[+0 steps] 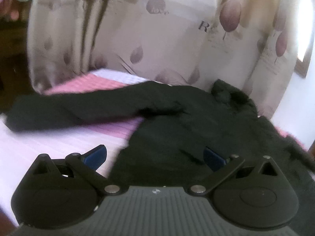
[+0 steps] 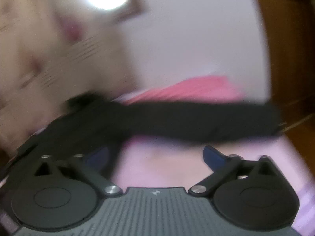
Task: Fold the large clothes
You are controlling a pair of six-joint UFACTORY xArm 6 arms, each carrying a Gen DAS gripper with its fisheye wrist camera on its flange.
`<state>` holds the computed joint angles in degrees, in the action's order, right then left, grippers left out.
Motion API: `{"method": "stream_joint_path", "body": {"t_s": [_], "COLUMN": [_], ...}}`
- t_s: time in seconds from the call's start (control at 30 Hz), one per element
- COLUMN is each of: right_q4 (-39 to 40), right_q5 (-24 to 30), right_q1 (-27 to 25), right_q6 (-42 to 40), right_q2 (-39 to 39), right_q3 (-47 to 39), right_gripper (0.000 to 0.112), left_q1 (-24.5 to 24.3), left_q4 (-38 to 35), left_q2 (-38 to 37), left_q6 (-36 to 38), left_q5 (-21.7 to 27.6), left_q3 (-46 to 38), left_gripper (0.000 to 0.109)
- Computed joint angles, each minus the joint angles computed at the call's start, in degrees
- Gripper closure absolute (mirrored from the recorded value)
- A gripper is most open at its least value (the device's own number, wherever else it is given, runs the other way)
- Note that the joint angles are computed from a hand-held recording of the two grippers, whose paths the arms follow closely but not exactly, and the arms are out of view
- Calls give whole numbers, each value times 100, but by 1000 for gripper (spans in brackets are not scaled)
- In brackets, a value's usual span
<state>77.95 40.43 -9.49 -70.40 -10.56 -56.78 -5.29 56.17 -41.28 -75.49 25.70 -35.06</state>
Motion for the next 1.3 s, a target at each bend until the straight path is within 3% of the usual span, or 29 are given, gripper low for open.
{"method": "stream_joint_path", "body": {"t_s": [0.1,0.17,0.2,0.23,0.27,0.37,0.53,0.67,0.73,0.8,0.87,0.9,0.93,0.97,1.0,1.03,1.17,1.3], "right_q4": [-238,-383,-497,-610,-877,-943,-1136,-1352,-1084,-739,-63,239,506,705,953,1237,1695,1516], "right_q5": [232,106,102,144,63,-142,168,366,615,973,1243,1397,1382,1242,1123,1035,694,-27], "right_q1": [410,733,919,1022,1132,1194,600,352,198,-69,-383,-528,-620,-641,-673,-715,-813,-741], "right_q6": [250,386,530,651,880,796,726,952,1029,1109,973,917,936,971,958,915,1465,2030], "right_q2": [-473,-342,-287,-232,-240,-378,-637,-828,-788,-764,-755,-678,-577,-485,-349,-156,875,1985], "right_q3": [630,635,647,619,592,773,844,1019,987,956,976,928,841,753,635,477,-454,-1632], "right_gripper": [9,10,22,59,74,87,95,96,94,93,89,82,68,57,34,28,28,28], "left_q1": [120,267,284,284,242,35,-250,-706,-850,-1201,-1540,-1734,-1874,-1987,-1973,-1845,-1229,-949], "left_q4": [-746,-1741,-1937,-1894,-1847,-2042,-2555,-2233,-2002,-1388,-649,-237,174,592,837,901,1075,1781], "left_q2": [-110,-72,-30,-184,-210,-449,-1264,-1834,-2037,-2226,-2219,-2159,-2024,-1788,-1498,-1188,331,1801], "left_q6": [827,1478,1502,1615,1608,1886,2177,1902,1751,1319,862,637,382,102,-29,-22,-573,-1620], "left_q5": [351,210,107,-24,-201,-217,-154,285,553,1061,1373,1522,1583,1618,1500,1250,65,-433], "left_q3": [109,281,372,509,587,756,1295,1507,1507,1347,1067,896,719,498,271,44,-860,-1772], "left_gripper": [6,17,21,29,51,75,80,79,78,69,33,23,7,6,6,6,6,6]}}
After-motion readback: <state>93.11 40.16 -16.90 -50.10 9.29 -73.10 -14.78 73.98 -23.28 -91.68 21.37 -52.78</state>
